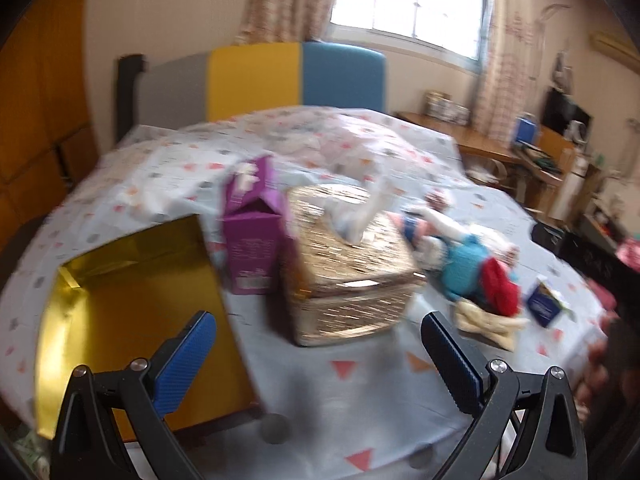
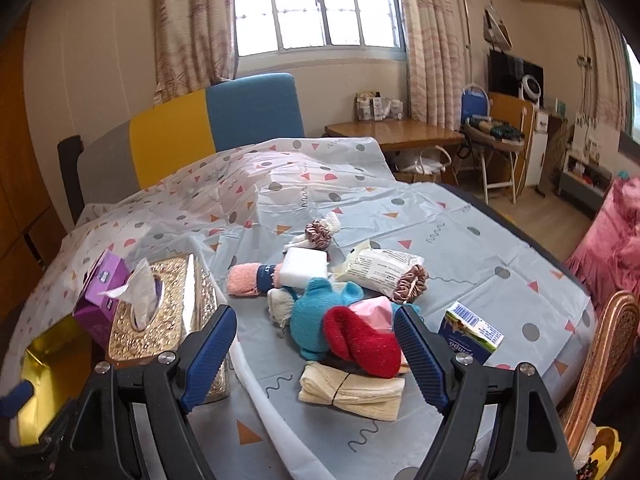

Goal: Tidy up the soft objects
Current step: 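Move both tools toward the pile of soft items on the bed, then grasp the red sock with the left tool while the right tool grasps the boxed soap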

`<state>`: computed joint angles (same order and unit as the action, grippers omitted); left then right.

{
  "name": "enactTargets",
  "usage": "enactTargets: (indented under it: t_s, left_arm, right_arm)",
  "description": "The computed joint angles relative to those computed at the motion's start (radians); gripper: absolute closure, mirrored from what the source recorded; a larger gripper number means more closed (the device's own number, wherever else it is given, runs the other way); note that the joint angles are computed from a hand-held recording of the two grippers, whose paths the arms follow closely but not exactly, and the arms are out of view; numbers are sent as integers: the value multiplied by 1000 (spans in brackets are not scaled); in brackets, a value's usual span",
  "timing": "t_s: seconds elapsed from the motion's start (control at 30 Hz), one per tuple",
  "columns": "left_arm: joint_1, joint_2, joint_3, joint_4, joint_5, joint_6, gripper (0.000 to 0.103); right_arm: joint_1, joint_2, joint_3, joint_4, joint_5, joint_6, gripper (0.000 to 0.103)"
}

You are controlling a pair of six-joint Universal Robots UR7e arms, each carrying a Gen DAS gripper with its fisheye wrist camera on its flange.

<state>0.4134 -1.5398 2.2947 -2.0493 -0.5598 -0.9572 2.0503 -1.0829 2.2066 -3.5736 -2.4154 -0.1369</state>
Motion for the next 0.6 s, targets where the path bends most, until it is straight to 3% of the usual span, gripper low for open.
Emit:
enactTargets:
  t_s: [0.13,0.3,0.47,0.6]
  left_arm:
    - [39,61,6,-226,-71,238,0]
    - [49,145,-18,-434,-201,386,0]
    - [89,254,-98,-498,-303,534,0]
    - [138,364,-183,-501,-380,584,15]
  right_arm:
    - [-62,-100,23,81,49,66,20]
    - [-131,-189,39,86,45,107,20]
    - [-184,-259,62,99,51,148,20]
    - [-214,-296,87,123,74,154,20]
